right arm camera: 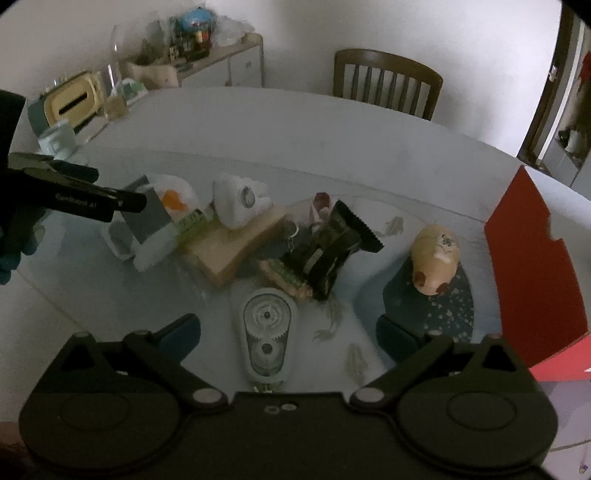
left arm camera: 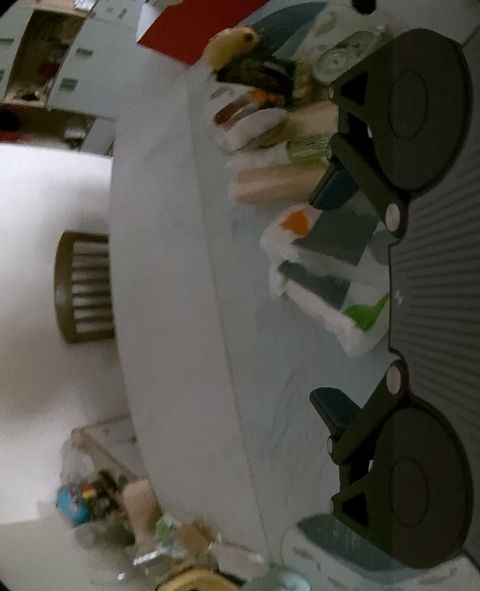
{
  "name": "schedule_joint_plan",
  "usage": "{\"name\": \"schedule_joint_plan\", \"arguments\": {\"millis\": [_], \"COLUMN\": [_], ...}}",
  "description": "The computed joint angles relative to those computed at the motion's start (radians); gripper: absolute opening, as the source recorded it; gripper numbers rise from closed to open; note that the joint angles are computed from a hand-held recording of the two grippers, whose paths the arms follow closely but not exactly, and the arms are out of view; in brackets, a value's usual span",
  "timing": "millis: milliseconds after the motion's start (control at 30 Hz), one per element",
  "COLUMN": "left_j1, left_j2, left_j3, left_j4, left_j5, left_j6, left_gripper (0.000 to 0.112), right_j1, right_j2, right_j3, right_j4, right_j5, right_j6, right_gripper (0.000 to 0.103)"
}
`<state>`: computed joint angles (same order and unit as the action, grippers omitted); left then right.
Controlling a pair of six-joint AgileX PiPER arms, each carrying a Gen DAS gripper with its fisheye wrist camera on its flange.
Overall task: Organize objects
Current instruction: 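Move both tools back from the red box to the table clutter, then grasp white-green plastic bag with left tool while right grasps gear tape dispenser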
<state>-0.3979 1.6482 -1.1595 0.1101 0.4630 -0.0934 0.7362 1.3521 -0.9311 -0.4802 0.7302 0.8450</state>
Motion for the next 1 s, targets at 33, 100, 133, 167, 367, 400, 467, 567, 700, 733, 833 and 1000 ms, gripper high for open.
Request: {"name": "schedule_joint_plan", "arguments": {"millis": [33, 100, 133, 167, 367, 400, 467, 567, 700, 733, 833, 1000], "left_j1": [0.002, 0.000, -0.006, -0.011, -0.009, -0.008, -0.011, -0.018, -0.033, -0.031, -0.033, -0.038], "left_j2": [0.007, 0.024, 0.034, 0.047, 0.110, 0.118, 0.129, 0.142, 0.154, 0.156, 0.163, 0.152], "left_j3": [0.002, 0.006, 0.003, 0.001, -0.037, -0.043, -0.049, -0.061, -0.065, -0.067, -0.077, -0.069], "left_j4": [-0.027, -0.045, -0.033, -0.014, -0.013, -0.014, -0.011, -0.015, 0.008, -0.002, 0.010, 0.004], "left_j5": [-0.003, -0.011, -0.013, -0.020, -0.014, -0.012, -0.013, -0.008, -0.005, -0.005, 0.000, 0.010], "left_j6": [0.035, 0.070, 0.063, 0.050, 0.038, 0.041, 0.042, 0.056, 0.039, 0.042, 0.008, -0.026], "left_gripper": [0.103, 0.103, 0.103, 0.103, 0.103, 0.103, 0.103, 0.103, 0.103, 0.103, 0.103, 0.097], "right_j1": [0.001, -0.001, -0.003, -0.011, -0.043, -0.046, -0.050, -0.058, -0.068, -0.069, -0.071, -0.067], "right_j2": [0.009, 0.026, 0.037, 0.046, 0.098, 0.106, 0.120, 0.135, 0.156, 0.161, 0.177, 0.187], "right_j3": [-0.003, -0.010, -0.014, -0.021, -0.037, -0.040, -0.043, -0.045, -0.052, -0.053, -0.057, -0.052], "right_j4": [0.003, 0.015, 0.022, 0.050, 0.129, 0.133, 0.139, 0.147, 0.156, 0.157, 0.160, 0.141], "right_j5": [-0.003, -0.011, -0.015, -0.018, -0.048, -0.049, -0.052, -0.057, -0.059, -0.061, -0.062, -0.072], "right_j6": [-0.006, -0.024, -0.032, -0.066, -0.129, -0.130, -0.133, -0.137, -0.150, -0.152, -0.159, -0.136], "right_gripper": [0.101, 0.101, 0.101, 0.099, 0.095, 0.095, 0.092, 0.088, 0.084, 0.081, 0.076, 0.071]}}
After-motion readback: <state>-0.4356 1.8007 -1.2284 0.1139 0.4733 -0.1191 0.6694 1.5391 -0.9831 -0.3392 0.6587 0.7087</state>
